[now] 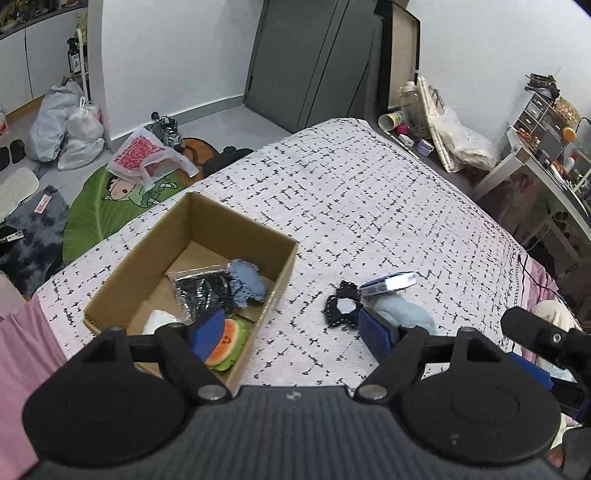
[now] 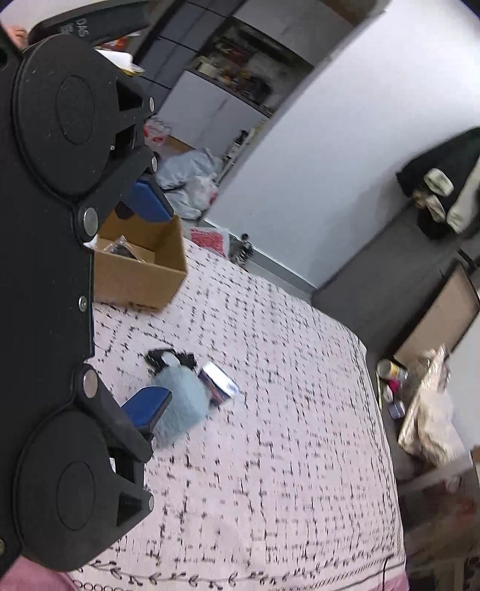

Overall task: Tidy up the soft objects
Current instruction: 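Withdraw both tools from the box toward the grey-blue fluffy plush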

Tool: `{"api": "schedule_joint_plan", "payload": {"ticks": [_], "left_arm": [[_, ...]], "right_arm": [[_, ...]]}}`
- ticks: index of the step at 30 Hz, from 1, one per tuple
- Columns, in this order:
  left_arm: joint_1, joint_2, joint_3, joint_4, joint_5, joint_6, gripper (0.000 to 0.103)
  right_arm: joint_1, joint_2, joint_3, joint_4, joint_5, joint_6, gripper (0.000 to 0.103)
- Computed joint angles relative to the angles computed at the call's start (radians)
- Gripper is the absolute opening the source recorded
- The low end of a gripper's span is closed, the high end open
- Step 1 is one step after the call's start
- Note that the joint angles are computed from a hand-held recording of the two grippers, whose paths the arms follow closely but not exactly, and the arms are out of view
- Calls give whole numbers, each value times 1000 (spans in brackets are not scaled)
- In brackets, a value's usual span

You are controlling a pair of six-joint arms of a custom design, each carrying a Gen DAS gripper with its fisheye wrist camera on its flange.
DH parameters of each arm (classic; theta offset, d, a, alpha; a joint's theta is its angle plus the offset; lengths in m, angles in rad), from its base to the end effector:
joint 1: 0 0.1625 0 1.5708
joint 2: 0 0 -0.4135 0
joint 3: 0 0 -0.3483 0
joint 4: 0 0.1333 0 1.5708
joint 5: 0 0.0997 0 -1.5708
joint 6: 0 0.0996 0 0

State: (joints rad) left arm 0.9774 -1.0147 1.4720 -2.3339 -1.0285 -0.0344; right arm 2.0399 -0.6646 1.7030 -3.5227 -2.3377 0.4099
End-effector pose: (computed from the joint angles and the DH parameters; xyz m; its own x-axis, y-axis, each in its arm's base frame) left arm -0.2112 -0.6434 0.3086 -0.8149 0.3227 -0.4815 0.5055 0.8022 -0.3178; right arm 0.3375 -0.5240 0.1525 -0.9269 0.3680 0.0734 0.1016 0.4343 -0.8950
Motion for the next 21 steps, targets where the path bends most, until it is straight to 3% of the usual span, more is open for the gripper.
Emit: {"api": "schedule_joint_plan", "payload": {"ticks": [13, 21], "left_arm": [[-43, 25, 7, -8, 1, -61, 78], [-55, 68, -13, -17, -33, -68, 78]], "right_arm": [[-29, -77, 136, -157, 2, 74, 96], [-64, -101, 187, -218, 14, 127, 96]]}}
